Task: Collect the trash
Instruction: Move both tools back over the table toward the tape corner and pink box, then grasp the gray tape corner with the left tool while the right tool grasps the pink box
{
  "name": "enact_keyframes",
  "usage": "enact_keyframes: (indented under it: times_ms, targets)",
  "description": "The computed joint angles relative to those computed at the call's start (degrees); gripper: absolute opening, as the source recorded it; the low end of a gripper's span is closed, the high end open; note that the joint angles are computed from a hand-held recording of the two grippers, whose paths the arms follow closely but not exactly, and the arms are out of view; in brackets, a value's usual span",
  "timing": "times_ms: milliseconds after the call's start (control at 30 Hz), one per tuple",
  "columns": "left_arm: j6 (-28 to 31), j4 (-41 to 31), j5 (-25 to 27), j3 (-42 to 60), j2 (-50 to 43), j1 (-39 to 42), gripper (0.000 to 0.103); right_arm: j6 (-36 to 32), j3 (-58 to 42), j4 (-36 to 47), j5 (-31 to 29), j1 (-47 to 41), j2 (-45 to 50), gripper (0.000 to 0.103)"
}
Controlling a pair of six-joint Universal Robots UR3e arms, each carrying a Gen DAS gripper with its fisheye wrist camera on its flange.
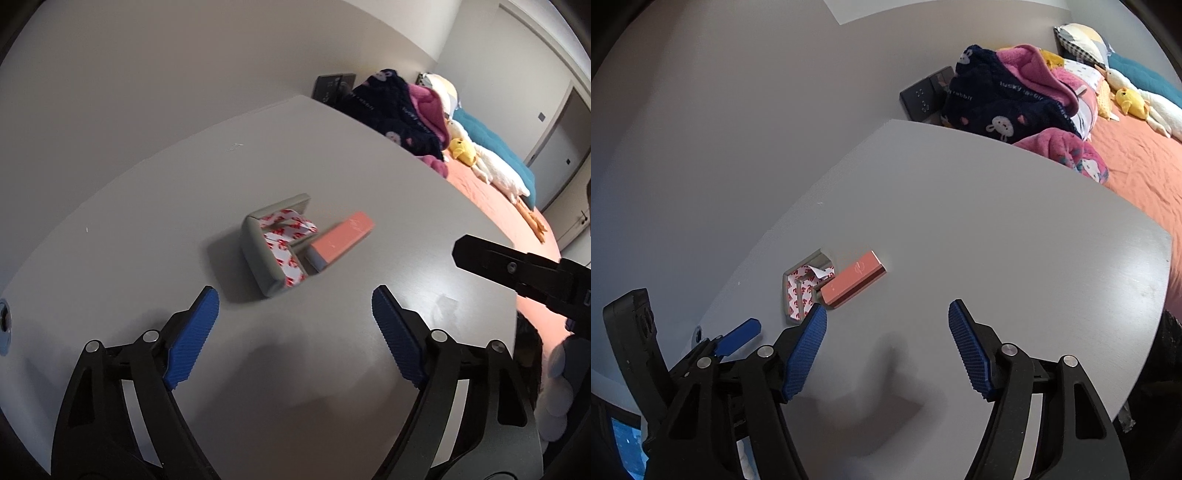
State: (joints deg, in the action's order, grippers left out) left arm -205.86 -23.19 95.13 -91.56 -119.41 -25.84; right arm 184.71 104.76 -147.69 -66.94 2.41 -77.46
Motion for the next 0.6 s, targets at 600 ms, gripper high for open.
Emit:
enact_keyframes:
  times_ms: [600]
  targets:
    - [4.2, -4.5, -1.1, 8.2, -7.1, 4.2, 0.069, 5.7, -11.6, 2.3, -3.4, 4.4, 11.3, 0.066]
